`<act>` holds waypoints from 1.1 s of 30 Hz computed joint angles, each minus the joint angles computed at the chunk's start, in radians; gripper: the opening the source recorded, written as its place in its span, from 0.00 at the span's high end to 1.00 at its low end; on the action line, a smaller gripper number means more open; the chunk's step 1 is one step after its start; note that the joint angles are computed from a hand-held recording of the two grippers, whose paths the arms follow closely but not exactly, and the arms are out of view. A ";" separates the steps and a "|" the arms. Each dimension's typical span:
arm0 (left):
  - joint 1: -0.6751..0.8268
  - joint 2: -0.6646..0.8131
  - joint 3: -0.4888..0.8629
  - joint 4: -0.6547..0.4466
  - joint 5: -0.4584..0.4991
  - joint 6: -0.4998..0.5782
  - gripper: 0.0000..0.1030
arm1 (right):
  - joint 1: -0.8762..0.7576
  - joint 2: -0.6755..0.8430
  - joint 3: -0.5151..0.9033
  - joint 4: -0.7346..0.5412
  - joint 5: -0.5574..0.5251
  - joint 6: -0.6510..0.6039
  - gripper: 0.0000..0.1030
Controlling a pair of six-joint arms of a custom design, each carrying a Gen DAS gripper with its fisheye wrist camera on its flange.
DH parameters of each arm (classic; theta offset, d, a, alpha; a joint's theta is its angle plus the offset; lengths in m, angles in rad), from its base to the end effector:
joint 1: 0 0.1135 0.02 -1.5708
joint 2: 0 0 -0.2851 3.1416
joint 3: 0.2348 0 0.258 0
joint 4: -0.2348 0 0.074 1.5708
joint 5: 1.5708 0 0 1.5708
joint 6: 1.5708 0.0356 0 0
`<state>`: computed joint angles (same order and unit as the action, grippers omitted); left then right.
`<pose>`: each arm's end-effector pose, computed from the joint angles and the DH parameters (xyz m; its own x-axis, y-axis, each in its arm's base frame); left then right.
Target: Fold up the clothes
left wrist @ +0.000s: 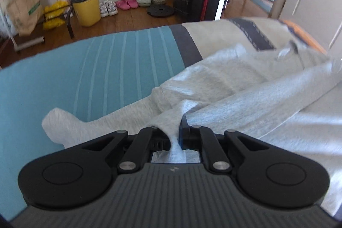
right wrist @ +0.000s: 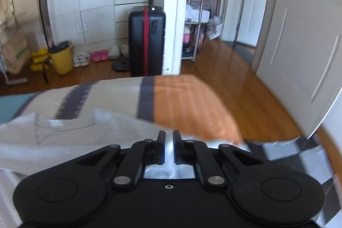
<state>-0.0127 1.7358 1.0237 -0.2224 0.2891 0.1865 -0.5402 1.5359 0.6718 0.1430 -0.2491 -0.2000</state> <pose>0.3601 -0.0147 0.1892 -0.7566 0.1874 -0.6264 0.3276 0.9378 -0.1151 0.2619 -0.1468 0.1749 -0.6224 0.1488 -0.7684 0.2204 0.9754 0.0103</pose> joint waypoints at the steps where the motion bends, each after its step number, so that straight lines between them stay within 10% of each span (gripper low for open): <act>1: 0.020 -0.001 0.004 -0.009 0.034 -0.013 0.94 | -0.006 -0.004 -0.009 -0.016 -0.030 -0.009 0.86; 6: 0.108 -0.004 0.013 -0.008 0.229 -0.094 0.93 | -0.044 0.003 0.012 -0.151 -0.129 0.041 0.57; 13: 0.142 -0.067 -0.052 0.071 0.323 -0.077 0.92 | -0.010 0.118 0.085 -0.331 -0.326 0.079 0.44; 19: 0.195 -0.036 -0.032 0.076 0.398 -0.127 0.65 | 0.088 0.182 0.016 -0.058 -0.238 0.312 0.31; 25: 0.206 -0.015 -0.024 0.083 0.377 -0.150 0.61 | 0.167 0.267 0.077 0.063 -0.078 0.415 0.34; 26: 0.197 -0.015 -0.026 0.075 0.376 -0.132 0.61 | 0.184 0.275 0.085 0.075 -0.037 0.411 0.44; 27: 0.185 -0.018 -0.030 0.069 0.369 -0.109 0.61 | 0.206 0.275 0.092 0.080 0.028 0.390 0.76; 29: 0.154 -0.035 -0.045 0.065 0.332 -0.052 0.61 | 0.244 0.257 0.096 0.092 0.138 0.346 0.96; 33: 0.076 -0.094 -0.117 0.151 0.240 0.074 0.59 | 0.175 0.198 0.015 0.325 0.022 0.507 0.87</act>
